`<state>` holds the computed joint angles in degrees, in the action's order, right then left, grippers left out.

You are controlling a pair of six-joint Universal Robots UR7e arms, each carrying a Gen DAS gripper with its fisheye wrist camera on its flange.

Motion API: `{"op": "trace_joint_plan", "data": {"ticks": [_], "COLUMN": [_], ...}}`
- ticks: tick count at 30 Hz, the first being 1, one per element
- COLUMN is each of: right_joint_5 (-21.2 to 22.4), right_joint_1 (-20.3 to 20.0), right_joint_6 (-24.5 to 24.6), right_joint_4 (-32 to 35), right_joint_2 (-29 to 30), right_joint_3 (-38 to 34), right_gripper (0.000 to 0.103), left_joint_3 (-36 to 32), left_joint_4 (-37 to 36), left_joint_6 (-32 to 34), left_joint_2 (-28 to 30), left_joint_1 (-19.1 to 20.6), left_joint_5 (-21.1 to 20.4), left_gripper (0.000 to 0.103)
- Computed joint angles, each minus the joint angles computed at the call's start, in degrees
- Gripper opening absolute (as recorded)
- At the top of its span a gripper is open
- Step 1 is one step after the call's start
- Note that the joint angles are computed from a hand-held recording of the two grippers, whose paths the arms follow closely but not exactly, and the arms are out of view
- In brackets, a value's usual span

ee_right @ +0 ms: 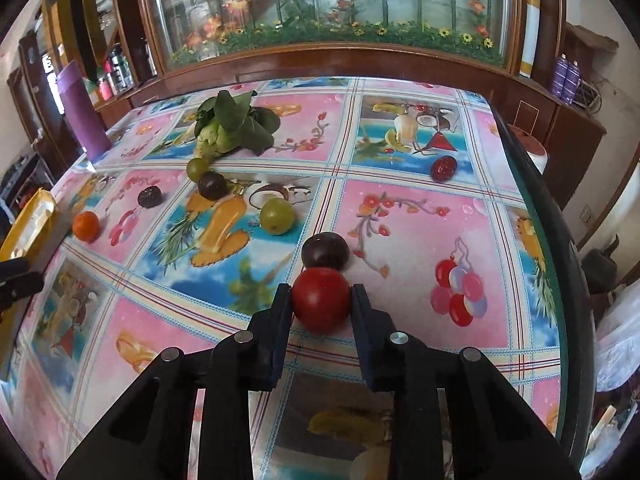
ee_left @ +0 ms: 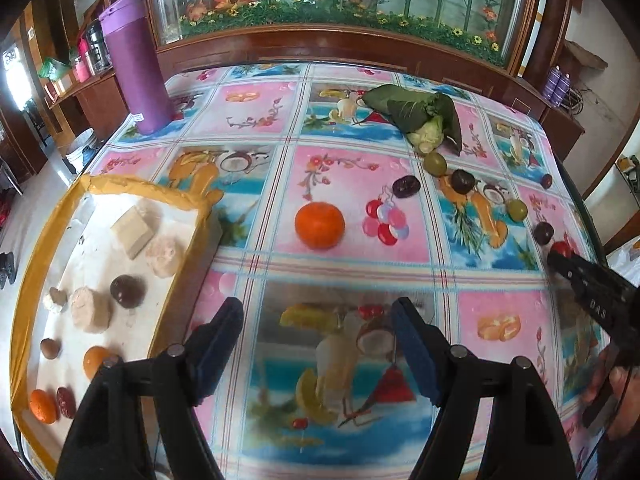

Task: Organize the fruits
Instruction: 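Grasp a red tomato with the right tool while the left tool grasps a mandarin orange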

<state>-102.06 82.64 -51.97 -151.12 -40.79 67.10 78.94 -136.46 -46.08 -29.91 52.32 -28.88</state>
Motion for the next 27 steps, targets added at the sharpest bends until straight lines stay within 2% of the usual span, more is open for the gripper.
{"op": "trace_joint_plan", "data": {"ticks": [4, 8, 9, 10, 12, 14, 18, 27], "right_joint_5": [0.5, 1.7, 1.8, 1.9, 2.2, 2.4, 2.4, 2.9], "right_joint_1": [-0.4, -0.8, -0.8, -0.9, -1.0, -1.1, -1.0, -0.7], "right_joint_6": [1.1, 2.0, 2.0, 2.0, 2.2, 2.5, 2.1, 0.9], "right_joint_4": [2.6, 3.8, 3.8, 3.7, 4.2, 4.1, 3.6, -0.2], "right_joint_2": [-0.2, -0.3, -0.2, -0.2, -0.1, -0.2, -0.6, -4.6], "right_joint_3": [-0.4, -1.0, -1.1, -1.2, -1.6, -1.5, -0.8, 5.1], "right_gripper": [0.029, 0.029, 0.029, 0.029, 0.029, 0.029, 0.029, 0.029], "left_joint_3": [-5.2, -8.8, -9.4, -9.7, -10.0, -9.1, -6.6, 2.3], "left_joint_4": [-1.6, -3.5, -4.0, -5.0, -6.2, -10.4, -14.8, -16.6], "left_joint_6": [3.9, 6.7, 7.2, 7.9, 8.7, 11.1, 13.4, 12.3], "left_joint_2": [3.1, 5.2, 5.7, 6.0, 6.1, 6.5, 5.8, 2.5], "left_joint_1": [1.7, 3.2, 3.6, 3.9, 4.8, 4.8, 4.5, 0.9], "left_joint_5": [2.0, 1.5, 1.4, 1.2, -1.1, -0.4, -2.0, -3.6], "left_gripper": [0.079, 0.078, 0.076, 0.072, 0.043, 0.038, 0.038, 0.038]}}
